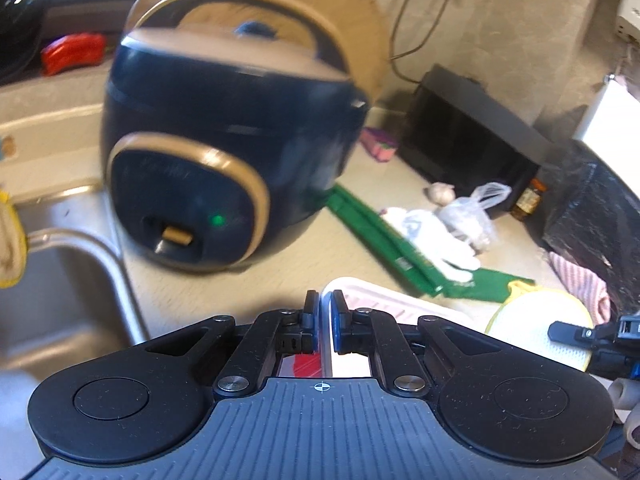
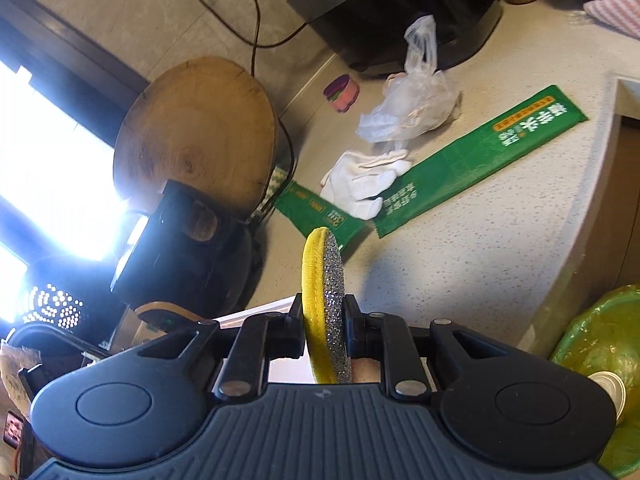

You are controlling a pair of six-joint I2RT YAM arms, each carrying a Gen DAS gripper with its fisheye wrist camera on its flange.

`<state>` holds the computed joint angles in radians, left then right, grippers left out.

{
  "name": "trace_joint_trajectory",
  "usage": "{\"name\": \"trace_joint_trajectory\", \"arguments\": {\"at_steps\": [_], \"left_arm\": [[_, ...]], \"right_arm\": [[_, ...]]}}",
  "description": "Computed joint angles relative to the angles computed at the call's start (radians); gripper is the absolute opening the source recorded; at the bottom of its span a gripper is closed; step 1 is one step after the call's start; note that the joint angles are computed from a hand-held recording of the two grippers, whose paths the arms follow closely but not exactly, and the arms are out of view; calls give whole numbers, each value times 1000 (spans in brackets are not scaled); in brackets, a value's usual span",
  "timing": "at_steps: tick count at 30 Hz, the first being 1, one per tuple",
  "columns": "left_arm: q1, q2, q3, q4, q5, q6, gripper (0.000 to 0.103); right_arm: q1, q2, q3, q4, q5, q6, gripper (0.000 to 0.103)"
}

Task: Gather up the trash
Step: 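Grasp the red-and-white plastic tray rim with the left tool while the right holds the sponge, then carry the sponge and the tray toward the green bin with both tools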

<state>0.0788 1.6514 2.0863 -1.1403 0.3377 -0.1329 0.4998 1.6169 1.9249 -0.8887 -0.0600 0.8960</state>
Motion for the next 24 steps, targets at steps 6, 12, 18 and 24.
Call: {"name": "trace_joint_trajectory", "arguments": {"at_steps": [6,12,18,24], "left_arm": [[-31,83,165,-57,64,10,9],[-107,149,286,-94,63,53,9],[-216,112,182,-36,-134,181,10],[-177,117,106,-83,-134,176,11]], "right_arm": [[-10,-116,-109,30,65,51,17],[-17,-242,-216,22,146,102,17],[-3,-318,-294,5,194,132,18],[-2,-271,-357,92,106,148,18]]}}
